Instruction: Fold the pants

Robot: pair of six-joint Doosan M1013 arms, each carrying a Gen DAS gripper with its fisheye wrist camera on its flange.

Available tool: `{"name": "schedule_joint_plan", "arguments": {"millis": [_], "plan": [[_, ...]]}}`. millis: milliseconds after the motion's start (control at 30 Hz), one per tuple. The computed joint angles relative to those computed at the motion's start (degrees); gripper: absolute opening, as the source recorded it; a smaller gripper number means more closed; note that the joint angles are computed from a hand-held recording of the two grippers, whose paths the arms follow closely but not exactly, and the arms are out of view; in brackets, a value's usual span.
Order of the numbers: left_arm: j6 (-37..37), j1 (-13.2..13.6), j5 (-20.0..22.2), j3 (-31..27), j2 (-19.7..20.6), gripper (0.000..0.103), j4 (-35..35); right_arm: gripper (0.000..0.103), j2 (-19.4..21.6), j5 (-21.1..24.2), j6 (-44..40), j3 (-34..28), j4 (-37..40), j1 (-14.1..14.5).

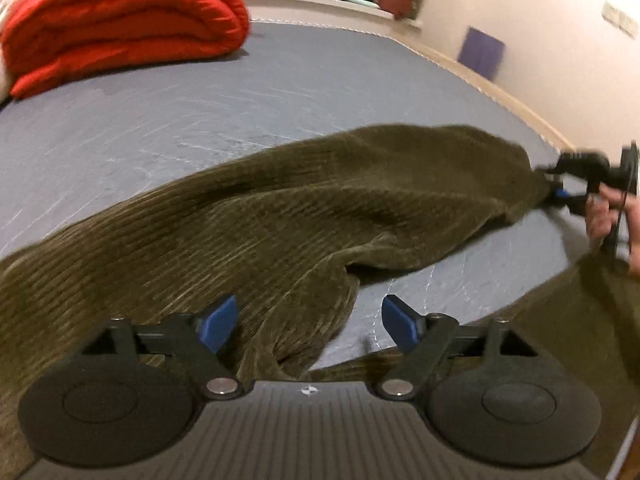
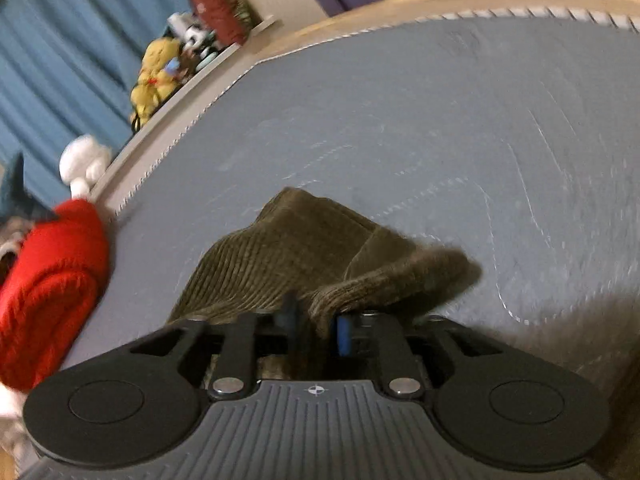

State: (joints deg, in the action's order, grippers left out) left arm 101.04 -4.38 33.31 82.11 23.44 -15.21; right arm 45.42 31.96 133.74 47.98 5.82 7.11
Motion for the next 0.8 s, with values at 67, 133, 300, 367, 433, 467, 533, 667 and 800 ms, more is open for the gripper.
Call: {"name": "schedule_joint_plan", "arguments": {"millis": [67, 133, 300, 367, 433, 467, 533, 667, 800], "plan": [[0.91, -0.37, -0.19, -0.45, 0.79, 0.084, 1.54, 0.041, 0.58, -0.44, -0.62, -0.5, 3.07, -0.44], [-0.82, -1.01, -0.23, -0.68, 1.26, 0.078, 6.08, 0.041, 1.21, -0.68, -0.42, -1.48, 4.86, -0.91], [4.41, 0.04, 0.41, -1.27, 1.8, 0.014, 3.05, 0.008, 4.57, 5.05, 0.6, -9.25, 3.95, -1.3], [3.34, 0.25, -1.72, -0.84, 0.91, 0.012, 5.51, 0.008, 8.1, 10.54, -0.82, -18.48, 1.0, -0.72], [8.33, 1.45, -1.46, -0.75, 0.08, 0.012, 0.39, 0.007, 11.22, 12.56, -1.87, -27.48, 1.36, -0.35], [11.2, 2.1, -0.78, -0.68, -0.37, 0.012, -2.18, 0.007, 11.75, 11.39, -3.45, -29.77, 1.85, -0.28], [17.03, 3.24, 1.94, -0.83, -1.06, 0.011, -5.19, 0.007, 9.76, 6.17, -8.45, -27.79, 0.49, -0.02], [28.08, 4.98, 9.92, -1.32, -1.4, 0.011, -8.87, 0.007, 4.73, 9.81, -1.18, -17.89, -9.96, 0.03], [29.9, 4.29, 11.92, -0.23, -1.21, 0.012, -4.7, 0.007, 1.86, 17.88, 1.84, -7.99, -14.75, 0.1]]}}
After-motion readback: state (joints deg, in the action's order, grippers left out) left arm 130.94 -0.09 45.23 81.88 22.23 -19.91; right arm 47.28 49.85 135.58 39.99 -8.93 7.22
